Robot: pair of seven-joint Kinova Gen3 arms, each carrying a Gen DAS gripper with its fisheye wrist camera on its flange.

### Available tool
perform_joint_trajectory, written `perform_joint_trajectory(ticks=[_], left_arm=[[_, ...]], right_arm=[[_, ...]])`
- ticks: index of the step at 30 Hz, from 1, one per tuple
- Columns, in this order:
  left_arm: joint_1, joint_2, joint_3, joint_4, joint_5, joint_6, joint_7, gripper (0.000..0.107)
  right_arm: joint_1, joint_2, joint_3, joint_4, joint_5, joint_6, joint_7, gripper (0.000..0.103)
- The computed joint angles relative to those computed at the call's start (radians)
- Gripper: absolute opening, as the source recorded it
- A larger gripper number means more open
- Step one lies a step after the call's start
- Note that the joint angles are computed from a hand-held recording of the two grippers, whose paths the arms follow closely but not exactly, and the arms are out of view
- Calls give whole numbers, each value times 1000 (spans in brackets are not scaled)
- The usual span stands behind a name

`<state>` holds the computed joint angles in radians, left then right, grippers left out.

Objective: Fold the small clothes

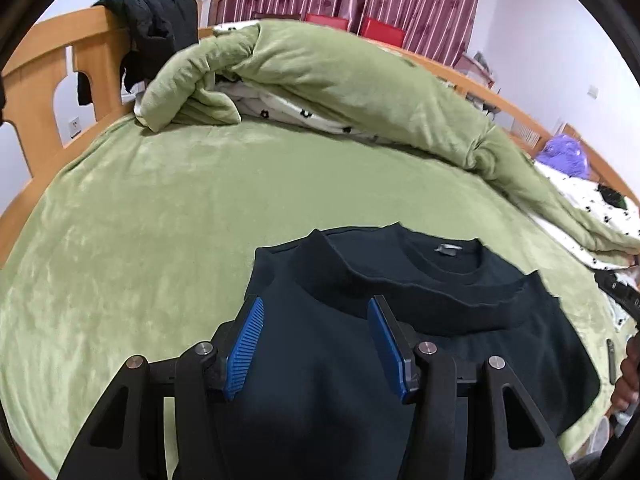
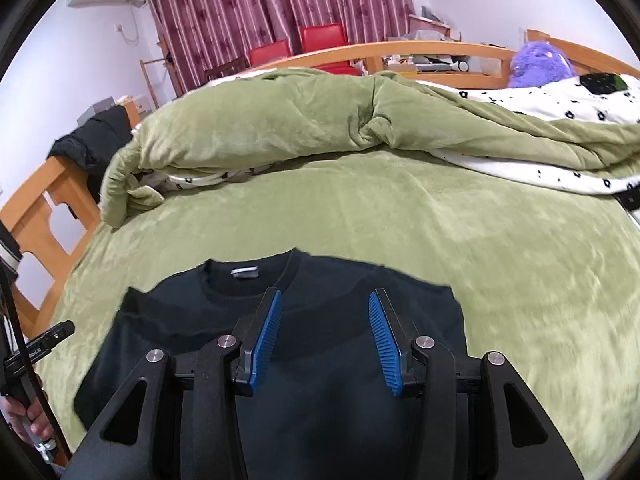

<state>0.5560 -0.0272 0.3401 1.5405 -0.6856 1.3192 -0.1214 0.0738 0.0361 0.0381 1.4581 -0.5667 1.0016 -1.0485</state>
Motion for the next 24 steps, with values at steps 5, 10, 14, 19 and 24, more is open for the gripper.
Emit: perform_joint_trajectory(ticks=[5,10,14,19,24], left_arm=[[-62,43,-70,30,97,-124,-97,53],[-62,147,-112,-16,126,-125,-220,53],[-50,171,-162,-24,116,-149,-211,53],[-70,186,-196,-35,127,-129,-207,53],[-79,172,-190,4,145,-178,-221,48]], right_arm=[[-14,117,-21,-44,87,-44,-48,46],[10,228,-65,-79,151,-18,-88,46],[-50,246,-48,-45,267,-107,-115,47],[-22,285,-80,-55,266,-119,-131,51],[-41,294,-85,-53,316,-131,-138,52]])
